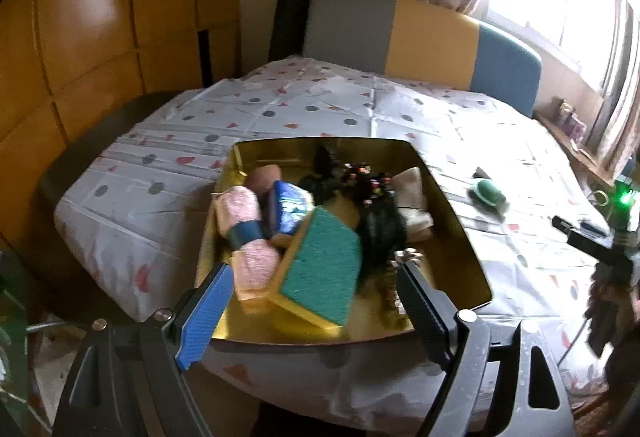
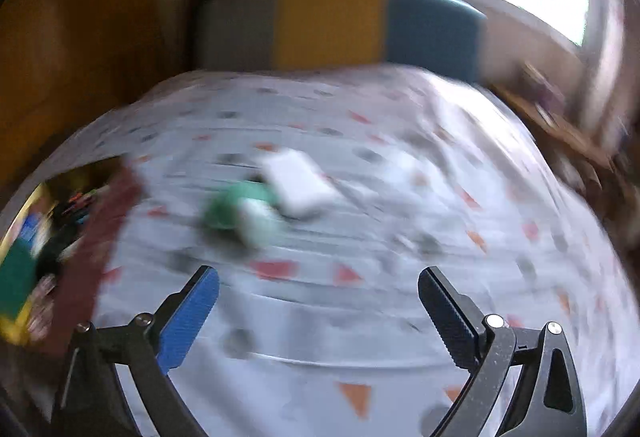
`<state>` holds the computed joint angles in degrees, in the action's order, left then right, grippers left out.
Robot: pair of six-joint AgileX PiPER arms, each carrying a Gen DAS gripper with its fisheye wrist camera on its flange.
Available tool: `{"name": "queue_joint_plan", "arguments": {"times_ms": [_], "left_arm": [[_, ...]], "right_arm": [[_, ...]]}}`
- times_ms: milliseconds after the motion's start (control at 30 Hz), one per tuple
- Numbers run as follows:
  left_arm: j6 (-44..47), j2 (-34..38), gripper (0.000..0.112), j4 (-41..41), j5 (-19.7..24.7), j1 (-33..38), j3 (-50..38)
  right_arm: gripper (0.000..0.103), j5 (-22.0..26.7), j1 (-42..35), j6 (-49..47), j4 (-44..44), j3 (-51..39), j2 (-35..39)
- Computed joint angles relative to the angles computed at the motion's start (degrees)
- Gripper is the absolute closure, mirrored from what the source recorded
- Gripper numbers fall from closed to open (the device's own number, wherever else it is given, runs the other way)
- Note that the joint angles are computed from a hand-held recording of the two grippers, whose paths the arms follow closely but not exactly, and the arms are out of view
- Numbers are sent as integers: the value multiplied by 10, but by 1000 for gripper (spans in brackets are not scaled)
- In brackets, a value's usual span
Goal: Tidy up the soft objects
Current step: 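Grasp the green silicone bottle with the left gripper while the right moves toward the white sponge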
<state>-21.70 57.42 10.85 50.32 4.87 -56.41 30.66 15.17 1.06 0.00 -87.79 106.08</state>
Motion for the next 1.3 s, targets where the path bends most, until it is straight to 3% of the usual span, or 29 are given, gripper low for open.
{"name": "queue_joint_plan", "arguments": {"times_ms": [67,200,400,533,633,667,733,833,1033,1100,1300], "left_arm": [[-3,8,28,-8,-2,-9,-6],[-16,32,28,0,2,-48,-25],[-33,86,28,15,15,-128,-76],[-19,147,29,-5,11,-180,-134],[28,211,33,-91,13,-184,-193],[37,235,40,-108,22,-189,-219],[57,287,41,-132,24,-204,-272],[68,383,41,-183,60,-207,-375],[-12,558,42,-181,103,-205,-543],[-38,585,42,-194,105,-191,-561],[-82,709,38,-209,143,-162,-728]], "right_arm": [[3,51,-24,63,-12,-46,28],[3,82,-64,67,60,-74,45],[3,108,-64,88,49,-100,58],[2,92,-69,88,56,-77,44],[2,84,-75,91,66,-72,39],[1,83,-76,97,62,-71,38],[1,87,-79,105,60,-77,41],[1,80,-91,79,105,-71,34],[1,80,-102,56,146,-72,33],[1,84,-106,48,161,-75,36],[1,99,-116,32,199,-86,46]]}}
